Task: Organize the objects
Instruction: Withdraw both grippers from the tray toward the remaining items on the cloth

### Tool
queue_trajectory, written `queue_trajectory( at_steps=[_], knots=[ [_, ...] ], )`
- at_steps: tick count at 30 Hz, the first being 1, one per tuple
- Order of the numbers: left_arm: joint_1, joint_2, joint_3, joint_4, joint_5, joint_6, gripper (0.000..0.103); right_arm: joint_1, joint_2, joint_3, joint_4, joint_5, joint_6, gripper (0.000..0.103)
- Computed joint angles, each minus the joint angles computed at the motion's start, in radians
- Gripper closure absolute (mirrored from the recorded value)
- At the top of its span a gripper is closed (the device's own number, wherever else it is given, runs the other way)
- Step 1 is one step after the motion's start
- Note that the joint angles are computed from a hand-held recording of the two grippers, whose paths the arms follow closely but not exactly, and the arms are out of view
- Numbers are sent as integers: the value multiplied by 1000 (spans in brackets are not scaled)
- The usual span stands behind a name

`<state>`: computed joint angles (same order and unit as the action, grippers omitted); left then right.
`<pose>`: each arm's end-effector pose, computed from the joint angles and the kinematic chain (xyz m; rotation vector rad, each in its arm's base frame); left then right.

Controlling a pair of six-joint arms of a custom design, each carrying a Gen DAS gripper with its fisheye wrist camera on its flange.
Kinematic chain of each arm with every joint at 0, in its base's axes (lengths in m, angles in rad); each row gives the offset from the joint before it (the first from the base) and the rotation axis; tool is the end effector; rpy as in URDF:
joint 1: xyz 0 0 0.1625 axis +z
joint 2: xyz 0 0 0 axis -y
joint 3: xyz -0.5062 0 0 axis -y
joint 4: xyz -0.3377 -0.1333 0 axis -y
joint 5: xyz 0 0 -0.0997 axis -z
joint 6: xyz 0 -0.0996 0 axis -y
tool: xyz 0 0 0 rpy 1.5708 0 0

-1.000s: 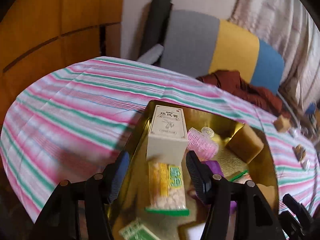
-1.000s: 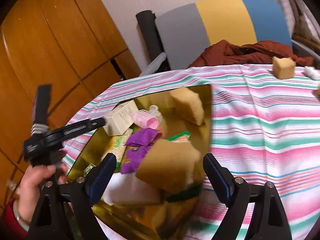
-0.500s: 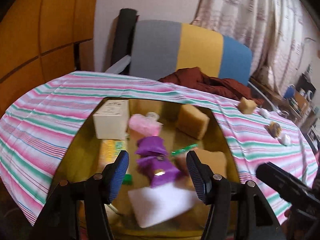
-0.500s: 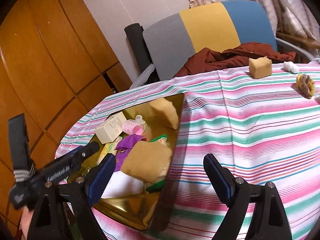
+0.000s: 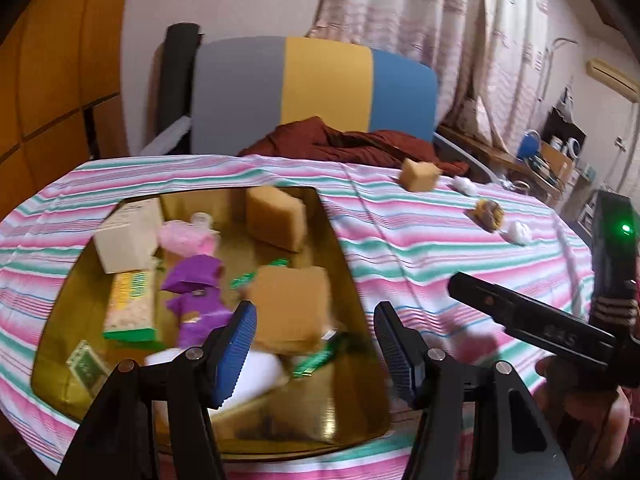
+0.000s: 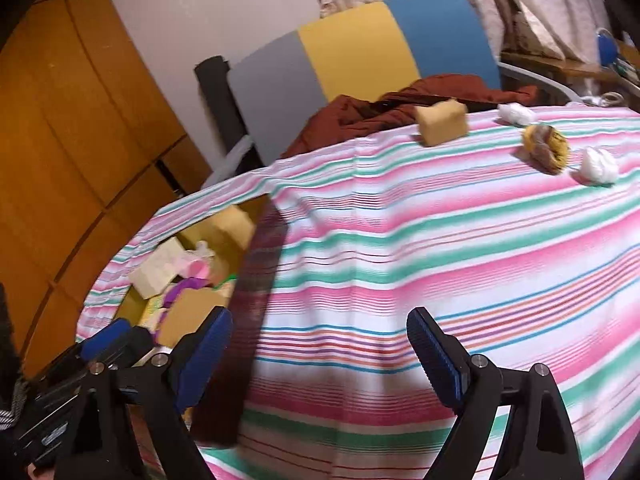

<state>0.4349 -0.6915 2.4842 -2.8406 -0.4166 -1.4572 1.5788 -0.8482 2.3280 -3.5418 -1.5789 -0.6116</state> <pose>-0.2518 -0.3644 0.0712 0.0251 2.1272 -1.1615 0.1365 -0.4993 0.1651 0.8838 -2.7705 0.6925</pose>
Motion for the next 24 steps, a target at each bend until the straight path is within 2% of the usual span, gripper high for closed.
queue_trajectory(
  at_steps=[4,10,24],
  knots=[
    [6,51,-30,-111,-19,129,41,-20,-5,-20,3,-23,-1,13],
    [16,105,-66,-227,-52,254,41,-39,-14,-60,5,-71,-5,13],
    [44,184,-178,-292,-126,427,41,-87,-48,-125,15,-102,-21,13]
  ],
)
